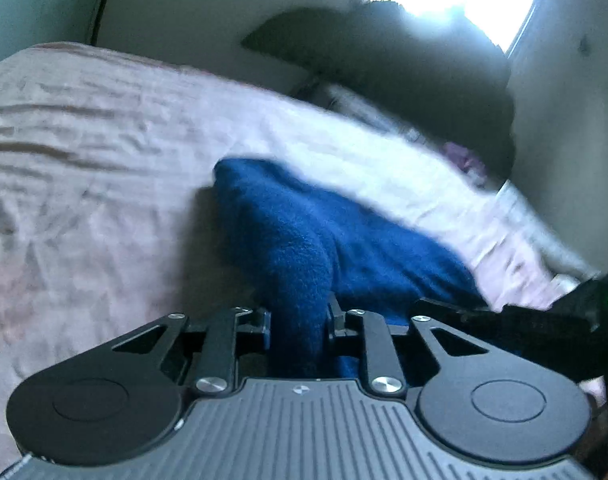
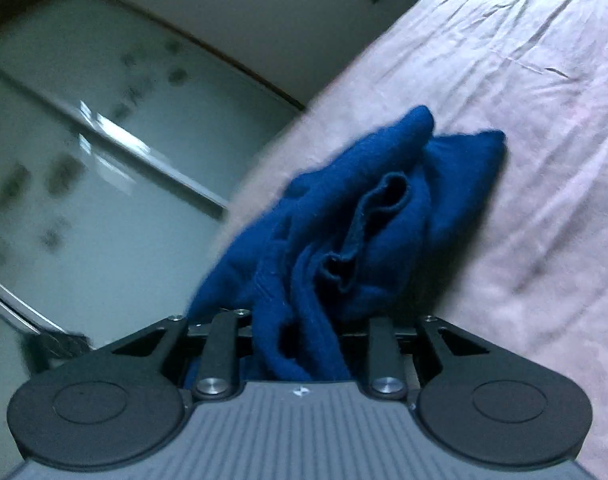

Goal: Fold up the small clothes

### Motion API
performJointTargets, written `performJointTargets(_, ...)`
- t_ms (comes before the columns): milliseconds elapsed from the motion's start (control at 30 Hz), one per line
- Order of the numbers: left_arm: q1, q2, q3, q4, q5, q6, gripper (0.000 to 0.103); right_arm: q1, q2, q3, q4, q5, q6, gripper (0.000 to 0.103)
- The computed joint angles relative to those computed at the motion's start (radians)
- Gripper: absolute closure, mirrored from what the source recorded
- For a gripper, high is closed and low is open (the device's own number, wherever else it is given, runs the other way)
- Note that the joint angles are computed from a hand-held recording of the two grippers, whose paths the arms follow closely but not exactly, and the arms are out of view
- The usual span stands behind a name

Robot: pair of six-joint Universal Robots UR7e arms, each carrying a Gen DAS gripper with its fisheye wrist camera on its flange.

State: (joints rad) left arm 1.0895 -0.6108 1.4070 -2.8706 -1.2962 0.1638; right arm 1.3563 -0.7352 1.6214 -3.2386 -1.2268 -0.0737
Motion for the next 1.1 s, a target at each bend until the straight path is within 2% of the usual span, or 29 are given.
performJointTargets(33,-0.004,0.002,0.011,0.000,0.026,0.006,0.073,0.012,-0.001,0.003,0.002,-0.052,-0.013,0.069)
performJointTargets(67,-0.007,0.000,0.026,-0.018,0.038,0.010,0.064,0.018,-0.004,0.014,-0.006,-0.083,-0.020,0.066)
performJointTargets(167,-0.008,-0.026,0.074,-0.050,0.030,0.002,0.050,0.013,-0.036,0.077,-0.058,-0.085,-0.031,0.058)
performJointTargets(233,-0.003,-0.052,0.102,-0.034,0.006,-0.002,0.044,0.004,-0.066,0.125,-0.086,-0.092,-0.042,0.058)
performJointTargets(300,-0.001,-0.071,0.132,-0.025,0.001,-0.003,0.043,-0.003,-0.090,0.175,-0.114,-0.084,-0.059,0.058)
performJointTargets(400,0.007,-0.098,0.177,-0.020,-0.022,0.011,0.055,-0.012,-0.111,0.235,-0.146,-0.087,-0.099,0.062)
performJointTargets(433,0.006,-0.100,0.185,-0.029,-0.020,0.018,0.071,-0.010,-0.114,0.244,-0.153,-0.099,-0.110,0.074)
performJointTargets(467,0.007,-0.102,0.187,-0.023,-0.027,0.019,0.083,-0.006,-0.115,0.250,-0.160,-0.121,-0.118,0.087)
performJointTargets(533,0.010,-0.107,0.183,-0.014,-0.039,-0.012,0.091,-0.010,-0.115,0.257,-0.183,-0.124,-0.103,0.093)
performJointTargets(600,0.010,-0.123,0.184,0.008,-0.051,-0.046,0.093,-0.010,-0.117,0.267,-0.208,-0.106,-0.077,0.094)
performJointTargets(667,0.006,-0.138,0.189,0.033,-0.052,-0.060,0.094,-0.006,-0.130,0.288,-0.220,-0.104,-0.099,0.094)
performJointTargets(733,0.007,-0.143,0.193,0.050,-0.042,-0.059,0.094,0.016,-0.133,0.290,-0.213,-0.182,-0.126,0.092)
performJointTargets(767,0.006,-0.141,0.194,0.053,-0.030,-0.054,0.093,0.033,-0.128,0.286,-0.208,-0.248,-0.146,0.092)
performJointTargets(833,-0.003,-0.142,0.211,0.023,0.007,-0.035,0.085,0.054,-0.129,0.298,-0.236,-0.314,-0.176,0.091)
performJointTargets(867,-0.014,-0.145,0.227,-0.006,0.037,-0.018,0.070,0.084,-0.122,0.306,-0.296,-0.381,-0.206,0.091)
performJointTargets(933,-0.045,-0.143,0.263,-0.113,0.117,0.034,0.062,0.159,-0.073,0.295,-0.462,-0.551,-0.357,0.090)
performJointTargets(1000,-0.079,-0.120,0.289,-0.242,0.206,0.130,0.050,0.213,-0.027,0.259,-0.542,-0.648,-0.483,0.090)
performJointTargets(1033,-0.094,-0.105,0.296,-0.294,0.235,0.186,0.040,0.220,-0.019,0.252,-0.540,-0.645,-0.509,0.088)
performJointTargets(1067,-0.106,-0.091,0.301,-0.333,0.261,0.229,0.034,0.222,-0.013,0.242,-0.520,-0.615,-0.522,0.084)
performJointTargets(1100,-0.118,-0.074,0.307,-0.372,0.292,0.269,0.034,0.221,-0.009,0.233,-0.498,-0.584,-0.522,0.084)
